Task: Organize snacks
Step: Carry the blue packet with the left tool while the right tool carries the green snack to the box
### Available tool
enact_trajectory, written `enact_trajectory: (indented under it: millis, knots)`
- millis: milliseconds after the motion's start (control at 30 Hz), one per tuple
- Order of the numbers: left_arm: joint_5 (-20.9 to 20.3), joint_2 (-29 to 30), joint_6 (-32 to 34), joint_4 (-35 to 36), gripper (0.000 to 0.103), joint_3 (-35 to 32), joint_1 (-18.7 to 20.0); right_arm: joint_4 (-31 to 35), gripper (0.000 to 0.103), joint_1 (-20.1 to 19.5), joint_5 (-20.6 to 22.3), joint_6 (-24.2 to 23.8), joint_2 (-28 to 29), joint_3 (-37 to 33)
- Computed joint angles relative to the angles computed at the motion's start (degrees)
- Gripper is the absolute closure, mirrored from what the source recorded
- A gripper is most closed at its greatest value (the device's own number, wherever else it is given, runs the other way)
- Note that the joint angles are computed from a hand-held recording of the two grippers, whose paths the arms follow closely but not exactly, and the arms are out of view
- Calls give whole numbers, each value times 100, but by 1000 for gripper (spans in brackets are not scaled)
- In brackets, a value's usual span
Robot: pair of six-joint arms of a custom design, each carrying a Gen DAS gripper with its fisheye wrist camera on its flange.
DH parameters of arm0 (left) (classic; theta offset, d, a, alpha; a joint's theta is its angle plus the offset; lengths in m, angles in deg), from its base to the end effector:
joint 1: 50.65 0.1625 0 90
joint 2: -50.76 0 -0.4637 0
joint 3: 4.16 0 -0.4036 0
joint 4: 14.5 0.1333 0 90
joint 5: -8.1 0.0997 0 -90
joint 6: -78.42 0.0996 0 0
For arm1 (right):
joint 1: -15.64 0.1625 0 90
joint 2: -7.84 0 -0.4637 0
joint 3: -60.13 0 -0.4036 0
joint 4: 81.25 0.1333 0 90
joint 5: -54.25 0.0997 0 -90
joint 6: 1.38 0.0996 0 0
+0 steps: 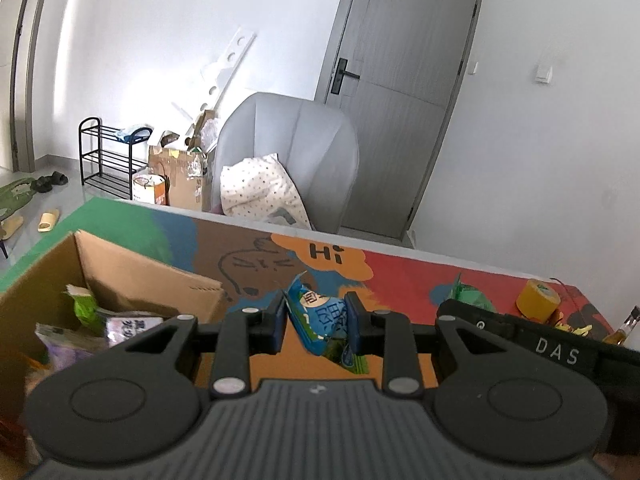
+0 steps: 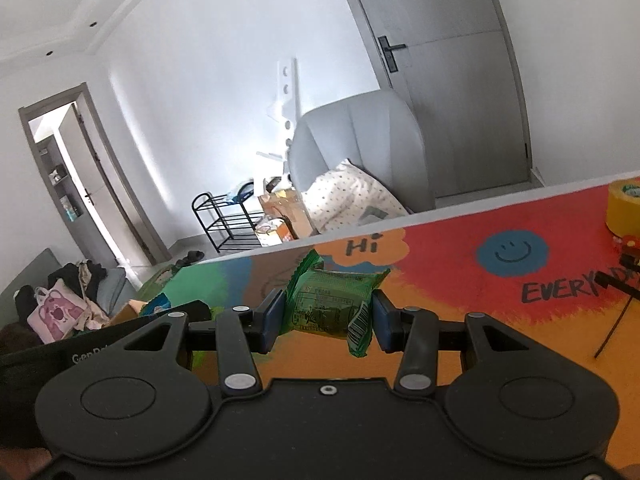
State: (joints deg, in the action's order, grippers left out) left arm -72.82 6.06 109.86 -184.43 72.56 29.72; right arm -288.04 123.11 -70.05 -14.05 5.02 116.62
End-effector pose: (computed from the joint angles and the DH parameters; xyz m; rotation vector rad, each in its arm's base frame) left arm 0.0111 -0.8251 0.2827 0.8327 2.4867 -1.1040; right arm 0.3200 -0.7597 -0.0881 0.1724 -2.2733 1.4036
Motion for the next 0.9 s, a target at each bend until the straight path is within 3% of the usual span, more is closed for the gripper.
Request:
enact_trajectory:
  millis: [433, 900]
  knots:
    - [-167, -316, 84, 30, 74, 40, 98, 221, 59, 166, 198, -216, 281, -525]
    - [53, -461, 70, 82, 74, -336, 288, 954, 59, 297, 647, -375, 745, -1450]
